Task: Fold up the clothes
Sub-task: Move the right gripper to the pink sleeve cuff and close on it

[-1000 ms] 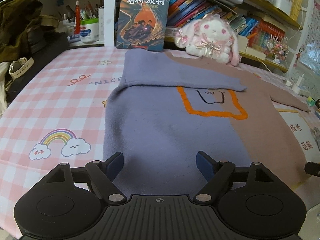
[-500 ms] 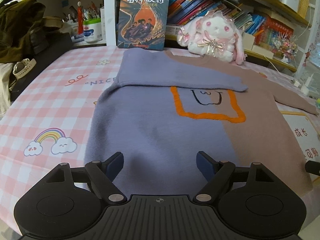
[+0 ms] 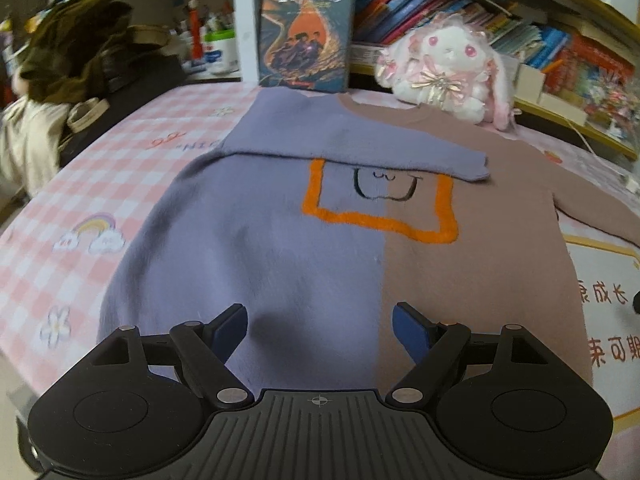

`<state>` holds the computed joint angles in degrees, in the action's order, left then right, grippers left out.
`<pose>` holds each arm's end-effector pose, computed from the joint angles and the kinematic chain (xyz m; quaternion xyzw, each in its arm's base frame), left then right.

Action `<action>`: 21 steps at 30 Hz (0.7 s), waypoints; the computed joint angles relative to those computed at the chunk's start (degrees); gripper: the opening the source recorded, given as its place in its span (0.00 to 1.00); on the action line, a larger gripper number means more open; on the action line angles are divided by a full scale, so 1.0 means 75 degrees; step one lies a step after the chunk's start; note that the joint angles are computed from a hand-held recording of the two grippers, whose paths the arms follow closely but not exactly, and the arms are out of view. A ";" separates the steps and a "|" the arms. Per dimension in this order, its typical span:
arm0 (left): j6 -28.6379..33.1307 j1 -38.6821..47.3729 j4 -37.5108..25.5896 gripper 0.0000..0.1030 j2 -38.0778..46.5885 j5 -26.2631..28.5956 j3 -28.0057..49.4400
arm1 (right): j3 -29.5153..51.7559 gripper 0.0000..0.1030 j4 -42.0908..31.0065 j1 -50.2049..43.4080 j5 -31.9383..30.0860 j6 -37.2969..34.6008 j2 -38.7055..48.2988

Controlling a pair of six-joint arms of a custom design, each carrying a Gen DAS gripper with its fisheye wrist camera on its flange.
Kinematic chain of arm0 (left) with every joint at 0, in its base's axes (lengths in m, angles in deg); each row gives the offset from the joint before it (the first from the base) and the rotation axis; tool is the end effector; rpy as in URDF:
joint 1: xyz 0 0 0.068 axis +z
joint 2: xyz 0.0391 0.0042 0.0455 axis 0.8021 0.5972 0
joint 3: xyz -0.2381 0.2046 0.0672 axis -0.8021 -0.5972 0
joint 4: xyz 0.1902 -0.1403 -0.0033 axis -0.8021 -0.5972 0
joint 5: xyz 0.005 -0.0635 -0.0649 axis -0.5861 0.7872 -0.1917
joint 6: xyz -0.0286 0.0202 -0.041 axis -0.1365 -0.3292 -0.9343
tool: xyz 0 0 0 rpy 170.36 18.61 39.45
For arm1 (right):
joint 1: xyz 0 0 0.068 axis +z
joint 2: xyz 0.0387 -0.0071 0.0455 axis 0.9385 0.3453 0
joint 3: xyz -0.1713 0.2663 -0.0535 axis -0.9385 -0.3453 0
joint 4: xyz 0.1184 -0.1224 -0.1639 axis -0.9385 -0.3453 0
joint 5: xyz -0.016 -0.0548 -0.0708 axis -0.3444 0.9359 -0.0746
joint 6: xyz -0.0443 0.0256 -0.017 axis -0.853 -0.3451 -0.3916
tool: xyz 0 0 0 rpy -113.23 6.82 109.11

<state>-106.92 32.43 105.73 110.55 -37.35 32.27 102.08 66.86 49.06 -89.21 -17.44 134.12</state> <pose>0.2845 -0.0960 0.0704 -0.0731 0.9292 0.0269 0.3613 0.2941 -0.0969 0.0681 -0.0158 0.9267 0.0740 0.3682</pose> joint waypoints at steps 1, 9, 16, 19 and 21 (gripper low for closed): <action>-0.0203 -0.0157 -0.0144 0.80 -0.0014 -0.0181 0.0025 | 0.0262 0.83 -0.0308 -0.0171 -0.0174 -0.0151 0.0051; -0.1498 -0.1021 -0.1340 0.80 -0.0188 -0.1292 0.0218 | 0.2824 0.81 -0.2391 -0.1197 -0.0660 -0.0041 0.0622; -0.2228 -0.1386 -0.2179 0.80 -0.0323 -0.1663 0.0379 | 0.5390 0.79 -0.4197 -0.1606 -0.0086 0.0329 0.1505; -0.2359 -0.1455 -0.2409 0.80 -0.0348 -0.1734 0.0451 | 0.6227 0.76 -0.4756 -0.1680 0.0174 0.0477 0.1877; -0.2436 -0.1487 -0.2552 0.80 -0.0362 -0.1773 0.0500 | 0.6802 0.73 -0.5192 -0.1711 0.0320 0.0543 0.2142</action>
